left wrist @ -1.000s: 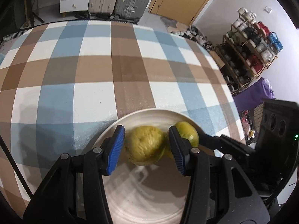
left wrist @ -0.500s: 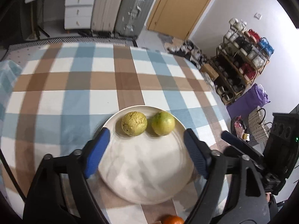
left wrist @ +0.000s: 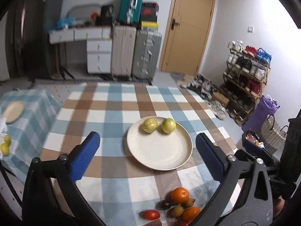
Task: Organize fruits
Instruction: 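Withdraw both open tools from the plate, then grasp an orange with the right tool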
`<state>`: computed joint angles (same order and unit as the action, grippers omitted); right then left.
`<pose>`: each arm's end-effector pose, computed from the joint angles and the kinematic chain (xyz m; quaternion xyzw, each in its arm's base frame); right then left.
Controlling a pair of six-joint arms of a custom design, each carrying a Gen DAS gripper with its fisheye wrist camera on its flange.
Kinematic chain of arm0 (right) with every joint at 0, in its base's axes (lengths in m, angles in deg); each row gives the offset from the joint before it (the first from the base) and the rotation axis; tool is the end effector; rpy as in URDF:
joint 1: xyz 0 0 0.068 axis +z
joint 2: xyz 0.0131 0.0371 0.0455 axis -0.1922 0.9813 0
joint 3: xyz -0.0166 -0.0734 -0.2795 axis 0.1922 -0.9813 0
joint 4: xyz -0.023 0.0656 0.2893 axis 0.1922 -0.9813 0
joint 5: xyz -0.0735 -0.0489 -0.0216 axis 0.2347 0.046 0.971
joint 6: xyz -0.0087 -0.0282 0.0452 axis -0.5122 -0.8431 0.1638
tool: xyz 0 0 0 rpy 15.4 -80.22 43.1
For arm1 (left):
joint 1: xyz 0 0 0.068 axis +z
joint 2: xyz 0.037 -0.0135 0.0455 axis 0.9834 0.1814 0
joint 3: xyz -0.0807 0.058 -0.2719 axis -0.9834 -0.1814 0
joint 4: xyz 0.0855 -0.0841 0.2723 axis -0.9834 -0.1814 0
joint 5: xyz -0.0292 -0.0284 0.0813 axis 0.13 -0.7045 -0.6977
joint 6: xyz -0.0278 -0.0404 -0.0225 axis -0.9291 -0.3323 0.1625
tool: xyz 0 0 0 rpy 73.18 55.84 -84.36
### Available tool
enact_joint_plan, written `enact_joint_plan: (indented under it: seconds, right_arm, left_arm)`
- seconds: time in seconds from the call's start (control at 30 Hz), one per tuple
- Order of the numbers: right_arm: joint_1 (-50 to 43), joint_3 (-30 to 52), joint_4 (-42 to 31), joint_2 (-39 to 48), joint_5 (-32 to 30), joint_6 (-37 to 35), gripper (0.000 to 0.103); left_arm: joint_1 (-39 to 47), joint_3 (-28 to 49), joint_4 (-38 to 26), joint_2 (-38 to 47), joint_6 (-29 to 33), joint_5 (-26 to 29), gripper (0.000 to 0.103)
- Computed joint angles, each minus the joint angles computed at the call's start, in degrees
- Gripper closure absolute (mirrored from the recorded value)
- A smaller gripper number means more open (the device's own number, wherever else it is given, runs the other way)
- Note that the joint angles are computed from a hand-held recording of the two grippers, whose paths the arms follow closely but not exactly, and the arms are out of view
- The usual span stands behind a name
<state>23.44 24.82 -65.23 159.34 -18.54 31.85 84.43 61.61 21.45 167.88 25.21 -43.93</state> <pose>0.2162 0.1282 0.1317 0.1517 0.8489 0.1038 0.4956 0.3479 0.0103 0.1583 0.1846 0.8546 -0.1880 0.4475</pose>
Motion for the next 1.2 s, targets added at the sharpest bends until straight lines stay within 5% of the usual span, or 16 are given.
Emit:
enact_joint_plan:
  seconds: [0.2,0.43,0.67,1.2]
  right_arm:
    - [9.35,-0.17,-4.37,-1.22,9.25,4.06,0.0]
    - [15.34,1.46,-10.22,1.75,12.24,8.34,0.0]
    - [15.58,1.64,-9.27,4.24,9.06,8.07,0.0]
    - [11.34,4.31,-6.42,13.09,-1.82,8.01,0.0]
  left_arm:
    - [6.69,-10.93,1.97,-10.41,4.95,3.41,0.001]
    - [11.6,-15.41,2.01,-10.1,9.76,4.82,0.001]
    - [12.02,-16.89,9.91,-4.05,10.93,3.47,0.001]
    - [7.17,-10.69,3.78,3.41,10.26,-1.42,0.001]
